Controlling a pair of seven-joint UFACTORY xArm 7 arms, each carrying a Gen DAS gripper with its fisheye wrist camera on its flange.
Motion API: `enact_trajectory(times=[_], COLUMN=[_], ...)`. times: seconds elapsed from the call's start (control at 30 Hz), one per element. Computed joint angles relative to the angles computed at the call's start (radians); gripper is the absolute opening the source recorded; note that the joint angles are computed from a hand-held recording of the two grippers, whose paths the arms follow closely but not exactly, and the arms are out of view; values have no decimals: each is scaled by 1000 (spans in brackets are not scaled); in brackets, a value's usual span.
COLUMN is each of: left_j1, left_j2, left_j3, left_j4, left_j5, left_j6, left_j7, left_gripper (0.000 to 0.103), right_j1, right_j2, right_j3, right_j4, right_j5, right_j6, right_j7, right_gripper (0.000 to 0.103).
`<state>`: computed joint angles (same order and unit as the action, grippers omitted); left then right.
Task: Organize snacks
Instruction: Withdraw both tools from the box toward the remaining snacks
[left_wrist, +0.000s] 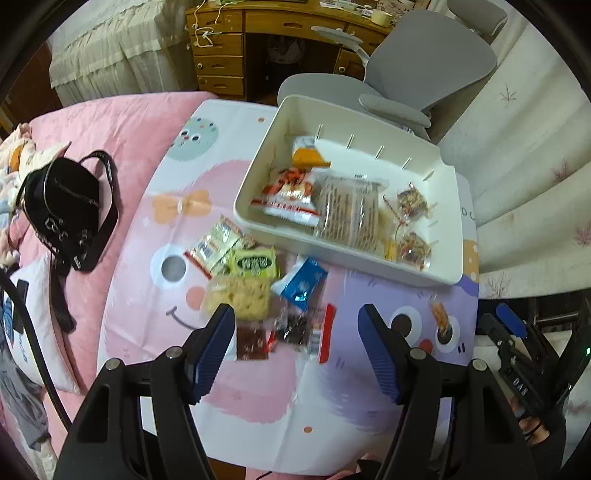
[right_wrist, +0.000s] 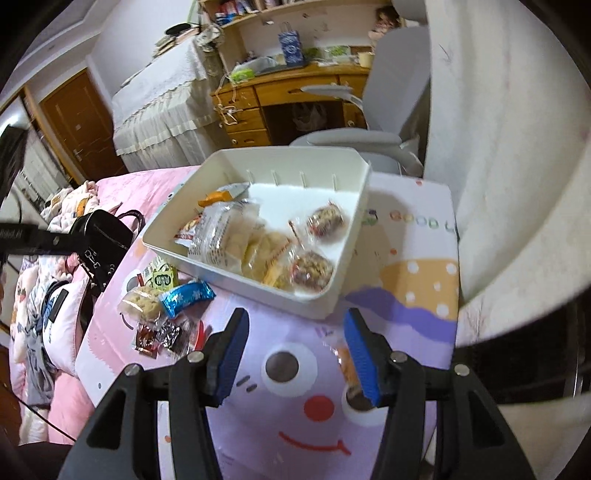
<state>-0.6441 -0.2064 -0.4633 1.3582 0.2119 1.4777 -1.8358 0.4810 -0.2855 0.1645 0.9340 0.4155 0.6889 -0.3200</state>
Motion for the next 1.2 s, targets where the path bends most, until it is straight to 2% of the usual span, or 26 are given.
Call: enact_trajectory(times=[0.3,0.57,0.73,0.87,0.93,1.1,1.2], left_j1=[-12,18,45,62,65,61,58], left_j2=[-73,-189,-261,-308,-320,-326,-312], left_j3=[-19,-12,6,28,49,89,109], left_j4=[-114,-301,-425,-529,-582,-688,-721], left_j5=[-41,-93,-128,-179,-220,-320,-361], left_j6=[-51,-164,-251,-342,-395,-518,-555], left_j7=[-50,-32,25,62,92,168,219], left_gripper=[67,67,68,77,78,80,80], right_j1=[-27,-61,-74,-76,-75,-70,-64], right_j2=[-21,30,83,127,146,198,221], right_j3=[6,10,16,24,29,42,51], right_j4=[-35,-32,-30,-24,-21,-3,6], right_j5=[-36,-46,-42,-42,-50,-100,-159], right_j6=[74,148,164,152,139,115,86], right_j7=[139,343,467,561,602,701,762], right_gripper=[53,53,53,53,53,53,53])
